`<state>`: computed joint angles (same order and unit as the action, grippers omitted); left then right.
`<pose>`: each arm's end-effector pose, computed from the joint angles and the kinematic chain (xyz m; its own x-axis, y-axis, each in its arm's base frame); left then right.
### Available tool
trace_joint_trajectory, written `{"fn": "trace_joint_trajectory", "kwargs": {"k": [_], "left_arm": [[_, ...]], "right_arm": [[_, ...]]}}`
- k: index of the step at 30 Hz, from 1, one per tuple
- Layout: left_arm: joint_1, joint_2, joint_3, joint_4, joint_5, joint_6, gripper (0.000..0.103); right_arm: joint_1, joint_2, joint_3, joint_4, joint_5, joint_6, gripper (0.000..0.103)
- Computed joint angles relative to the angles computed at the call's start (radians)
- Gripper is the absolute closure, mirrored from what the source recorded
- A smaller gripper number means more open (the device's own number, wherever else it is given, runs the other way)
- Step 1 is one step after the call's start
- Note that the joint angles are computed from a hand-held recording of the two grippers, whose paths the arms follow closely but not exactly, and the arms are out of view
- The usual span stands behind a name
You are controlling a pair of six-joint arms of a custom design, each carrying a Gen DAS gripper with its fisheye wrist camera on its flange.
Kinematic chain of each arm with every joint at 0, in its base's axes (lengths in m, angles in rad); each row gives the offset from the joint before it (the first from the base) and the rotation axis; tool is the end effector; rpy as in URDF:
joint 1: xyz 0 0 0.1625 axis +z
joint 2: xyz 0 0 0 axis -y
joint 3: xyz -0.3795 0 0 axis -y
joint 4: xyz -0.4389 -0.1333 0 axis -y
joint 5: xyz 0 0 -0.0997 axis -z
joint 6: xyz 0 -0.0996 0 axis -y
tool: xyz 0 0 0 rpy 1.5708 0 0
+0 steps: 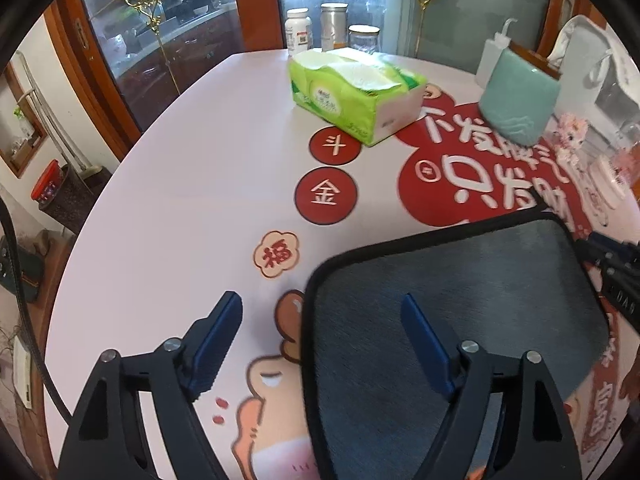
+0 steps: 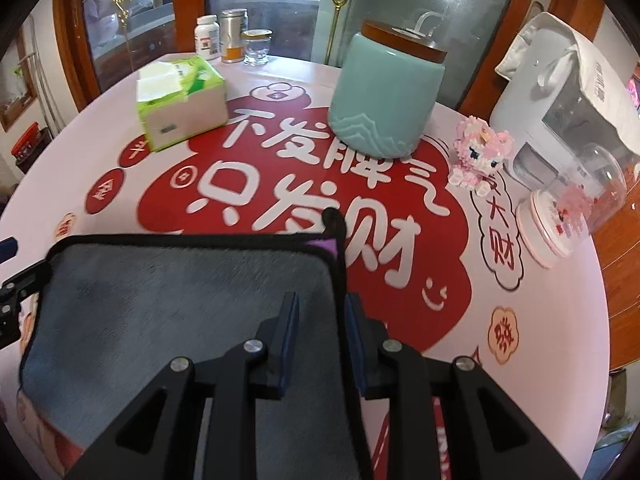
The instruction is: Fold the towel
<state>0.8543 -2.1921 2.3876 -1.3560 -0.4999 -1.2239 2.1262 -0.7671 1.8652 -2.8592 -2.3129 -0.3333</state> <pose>-0.0188 -0.3576 0.3023 -0.6111 -0.4536 -0.6487 0.0810 0.7794 -0.6212 0.3644 -0.4621 -0.0181 -0.4861 -0.5376 0.6890 -0.7162 0.6968 0.0384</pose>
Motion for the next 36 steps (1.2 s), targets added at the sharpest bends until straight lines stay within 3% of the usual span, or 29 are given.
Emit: {"fn": "trace_joint_trajectory", "kwargs": {"k": [4, 9, 14, 20, 36], "left_arm": [[-0.071, -0.032, 0.005, 0.088, -0.024, -0.090, 0.010], [-0.170, -0.086, 0.021, 0.147, -0.103, -0.179, 0.002], [-0.298, -0.118, 0.023, 0.266, -0.151, -0.318, 0.001], [-0.420, -0.139, 0.022, 0.326, -0.226, -0.389, 0.001], [-0.714, -0.024, -0.050, 0.460, -0.401, -0.569, 0.001]], "right_arm": [[0.016, -0.069, 0.063, 0.036, 0.021, 0.062, 0.076], [0.035, -0.164, 0.148, 0.061, 0.064, 0.119, 0.058], [0.056, -0.269, 0.226, 0.118, 0.106, 0.184, 0.057], [0.084, -0.378, 0.297, 0.164, 0.088, 0.293, 0.057], [0.175, -0.666, 0.442, 0.331, 0.071, 0.431, 0.057]]}}
